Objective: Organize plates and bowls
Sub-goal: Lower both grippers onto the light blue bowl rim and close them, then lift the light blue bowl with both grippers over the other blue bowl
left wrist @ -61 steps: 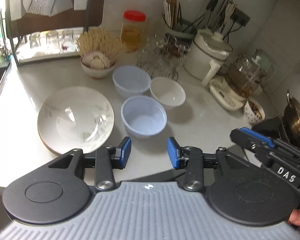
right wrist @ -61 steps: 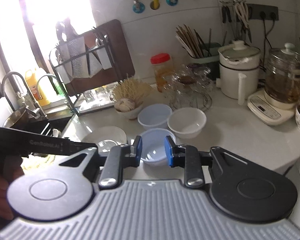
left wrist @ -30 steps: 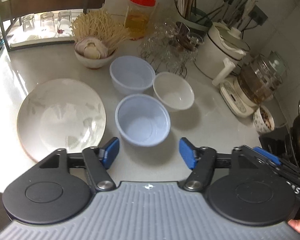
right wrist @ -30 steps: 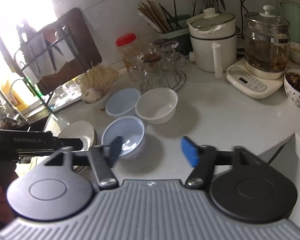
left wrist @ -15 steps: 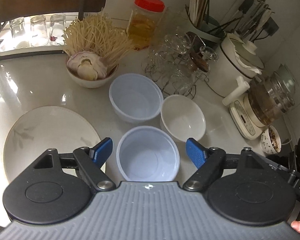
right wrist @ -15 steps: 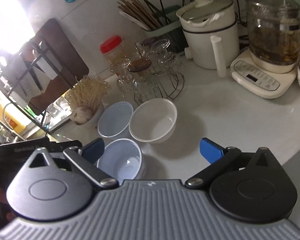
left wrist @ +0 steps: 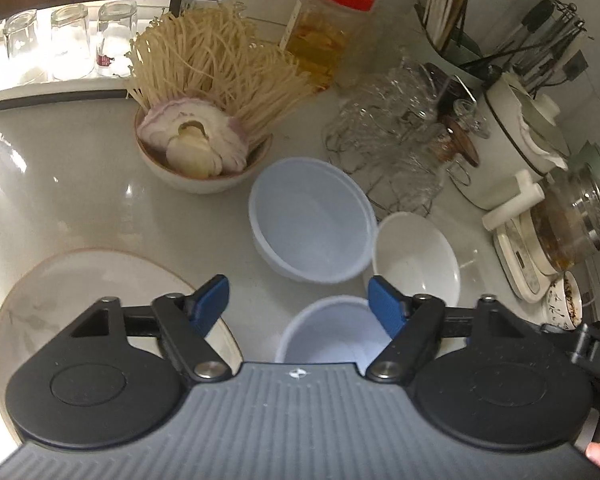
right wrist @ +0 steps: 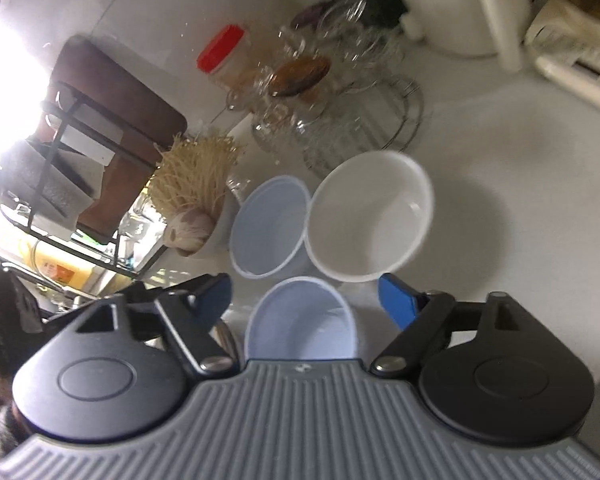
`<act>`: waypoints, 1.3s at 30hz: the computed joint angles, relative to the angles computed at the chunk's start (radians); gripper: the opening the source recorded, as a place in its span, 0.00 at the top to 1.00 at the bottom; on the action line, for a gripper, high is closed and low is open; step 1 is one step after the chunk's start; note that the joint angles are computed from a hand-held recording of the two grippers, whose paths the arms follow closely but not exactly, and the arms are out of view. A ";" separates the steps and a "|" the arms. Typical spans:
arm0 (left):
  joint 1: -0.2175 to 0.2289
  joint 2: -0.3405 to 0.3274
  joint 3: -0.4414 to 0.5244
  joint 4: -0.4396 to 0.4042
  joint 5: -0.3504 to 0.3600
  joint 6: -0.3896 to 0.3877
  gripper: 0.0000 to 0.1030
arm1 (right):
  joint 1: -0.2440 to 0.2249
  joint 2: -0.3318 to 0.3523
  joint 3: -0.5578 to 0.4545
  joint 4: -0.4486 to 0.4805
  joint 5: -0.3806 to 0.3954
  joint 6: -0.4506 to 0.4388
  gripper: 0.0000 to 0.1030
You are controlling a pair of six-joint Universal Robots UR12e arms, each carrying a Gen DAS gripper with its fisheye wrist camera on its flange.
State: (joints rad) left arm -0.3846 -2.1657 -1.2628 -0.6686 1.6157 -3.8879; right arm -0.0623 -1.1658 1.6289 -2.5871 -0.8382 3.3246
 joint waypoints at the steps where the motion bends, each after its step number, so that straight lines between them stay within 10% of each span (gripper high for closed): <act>1: 0.004 -0.002 0.001 0.001 -0.005 0.001 0.31 | 0.005 0.009 -0.012 0.012 0.007 0.008 0.27; 8: 0.037 -0.022 0.001 0.011 -0.070 -0.019 0.48 | 0.042 0.070 -0.100 0.111 0.003 0.031 0.58; 39: 0.077 -0.074 0.058 0.001 -0.172 -0.009 0.86 | 0.069 0.135 -0.206 0.222 -0.062 0.093 0.87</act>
